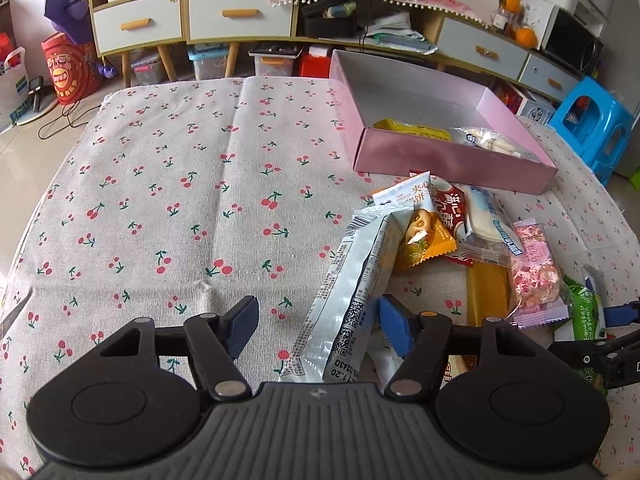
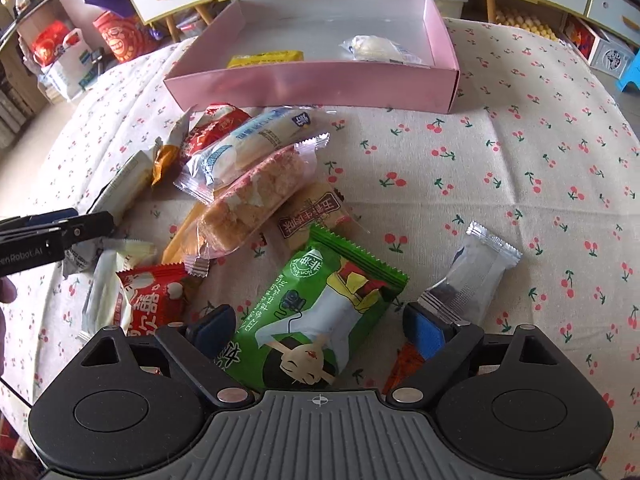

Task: Organize snacks
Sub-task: 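Grasp the white wafer bar with the left tool while the right tool grasps the green snack bag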

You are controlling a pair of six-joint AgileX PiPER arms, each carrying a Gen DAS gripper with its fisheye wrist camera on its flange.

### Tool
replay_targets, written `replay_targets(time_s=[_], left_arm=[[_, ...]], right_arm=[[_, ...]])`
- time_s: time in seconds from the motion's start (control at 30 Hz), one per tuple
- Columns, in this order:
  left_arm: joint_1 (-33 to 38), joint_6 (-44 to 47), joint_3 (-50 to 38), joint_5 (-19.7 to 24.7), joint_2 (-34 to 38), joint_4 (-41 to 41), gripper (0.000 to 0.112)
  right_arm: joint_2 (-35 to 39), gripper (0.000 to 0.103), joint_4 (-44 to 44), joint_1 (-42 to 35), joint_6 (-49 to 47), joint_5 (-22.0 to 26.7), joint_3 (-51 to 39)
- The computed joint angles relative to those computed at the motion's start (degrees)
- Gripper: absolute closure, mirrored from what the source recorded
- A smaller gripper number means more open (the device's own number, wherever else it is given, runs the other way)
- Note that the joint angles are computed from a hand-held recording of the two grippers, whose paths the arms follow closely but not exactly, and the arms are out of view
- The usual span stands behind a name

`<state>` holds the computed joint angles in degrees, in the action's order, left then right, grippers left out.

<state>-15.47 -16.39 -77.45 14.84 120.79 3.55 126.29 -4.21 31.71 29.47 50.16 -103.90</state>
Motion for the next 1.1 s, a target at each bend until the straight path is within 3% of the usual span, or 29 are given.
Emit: replay_targets(time_s=[0.07, 0.13, 0.2, 0.27, 0.4, 0.53, 0.73, 1.1], left_arm=[[0.52, 3.65, -0.35, 0.69, 0.19, -4.68, 0.049], [0.89, 6.71, -1.07, 1.86, 0.53, -8.49, 0.054], [0.98, 8.59, -1.99, 3.23, 0.92, -10.97, 0.056], [0.70, 8.20, -2.76, 3.98, 1.22, -10.19, 0.060], [0.67, 10.82, -3.77, 5.51, 1.40, -12.77, 0.076], [-0.30, 5.60, -4.65, 6.45, 1.50, -6.98, 0.082], [0.00, 8.16, -6.02, 8.34, 1.47, -10.72, 0.084], [-0.63, 2.63, -8.55, 10.91, -0.22, -8.42, 0.085]], right_arm=[[-0.62, 0.021, -0.14, -0.08, -0.28, 0.39, 0.67], [-1.00, 0.032, -1.38, -0.06, 0.28, 1.05, 0.97], [-1.44, 0.051, -1.74, -0.23, 0.22, 1.22, 1.32], [-1.79, 0.059, -1.52, -0.68, 0.27, 1.42, 1.46], [-2.27, 0.060, -1.39, -1.26, 0.89, 1.35, 2.06], [-2.73, 0.060, -1.63, -1.47, 1.18, 1.31, 2.37], [-3.17, 0.060, -1.71, -2.23, 2.13, 1.30, 1.76], [-3.20, 0.060, -1.47, -4.67, 4.26, 2.22, -2.29]])
